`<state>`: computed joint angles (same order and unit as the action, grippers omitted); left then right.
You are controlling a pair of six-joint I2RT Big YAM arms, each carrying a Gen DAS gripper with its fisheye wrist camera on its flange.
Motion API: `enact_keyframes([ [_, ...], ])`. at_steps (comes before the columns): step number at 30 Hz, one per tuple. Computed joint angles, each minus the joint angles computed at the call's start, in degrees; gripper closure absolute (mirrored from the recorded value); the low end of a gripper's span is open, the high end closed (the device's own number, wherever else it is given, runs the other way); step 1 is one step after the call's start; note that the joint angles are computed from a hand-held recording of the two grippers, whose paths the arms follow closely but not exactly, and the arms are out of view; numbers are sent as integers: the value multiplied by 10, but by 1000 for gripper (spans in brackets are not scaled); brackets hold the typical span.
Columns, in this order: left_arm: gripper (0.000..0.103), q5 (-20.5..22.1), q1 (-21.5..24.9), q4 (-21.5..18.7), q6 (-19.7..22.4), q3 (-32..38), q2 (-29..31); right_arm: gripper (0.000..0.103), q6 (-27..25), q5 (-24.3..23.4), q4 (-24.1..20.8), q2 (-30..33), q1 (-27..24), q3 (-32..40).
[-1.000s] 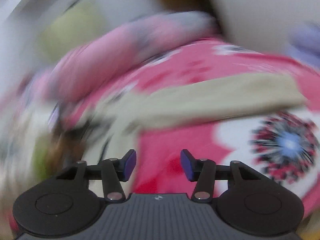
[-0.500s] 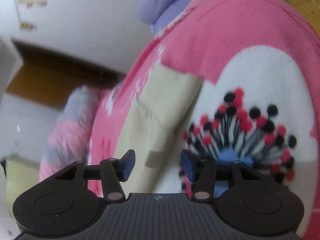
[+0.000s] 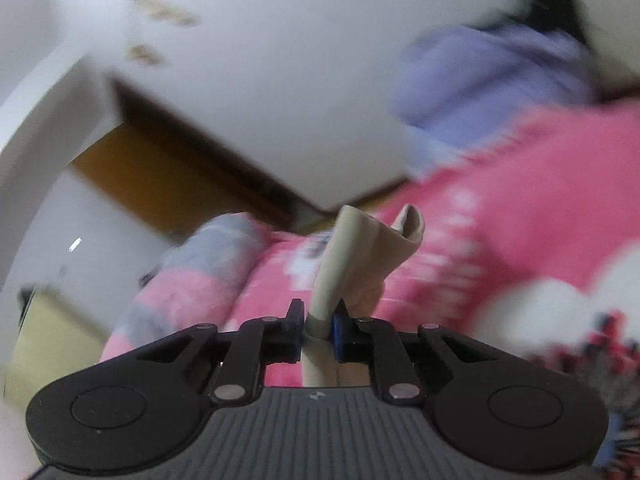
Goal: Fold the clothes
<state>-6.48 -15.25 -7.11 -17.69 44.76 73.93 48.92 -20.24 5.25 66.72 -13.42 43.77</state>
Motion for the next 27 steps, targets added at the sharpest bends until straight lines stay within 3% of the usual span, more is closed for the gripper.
enact_keyframes([
  [7, 53, 2, 2, 3, 1, -3, -1, 88, -90, -16, 2, -39, 118, 62],
  [10, 53, 6, 4, 6, -2, -4, -1, 91, -105, -38, 14, -38, 170, 76],
  [14, 53, 16, 8, 16, -9, -9, -2, 92, -100, -86, 47, -19, 237, 84],
  [17, 53, 35, 17, 31, -24, -17, -6, 93, -102, -92, 55, 0, 281, 90],
  [21, 53, 72, 41, 49, -78, -32, -26, 93, -76, -88, 61, 21, 318, 94],
  [25, 53, 110, 70, 17, -113, -47, -87, 93, -68, -80, 42, 26, 347, 102],
  [27, 53, 132, 97, -32, -130, -54, -134, 93, -76, -75, 36, 20, 363, 99],
])
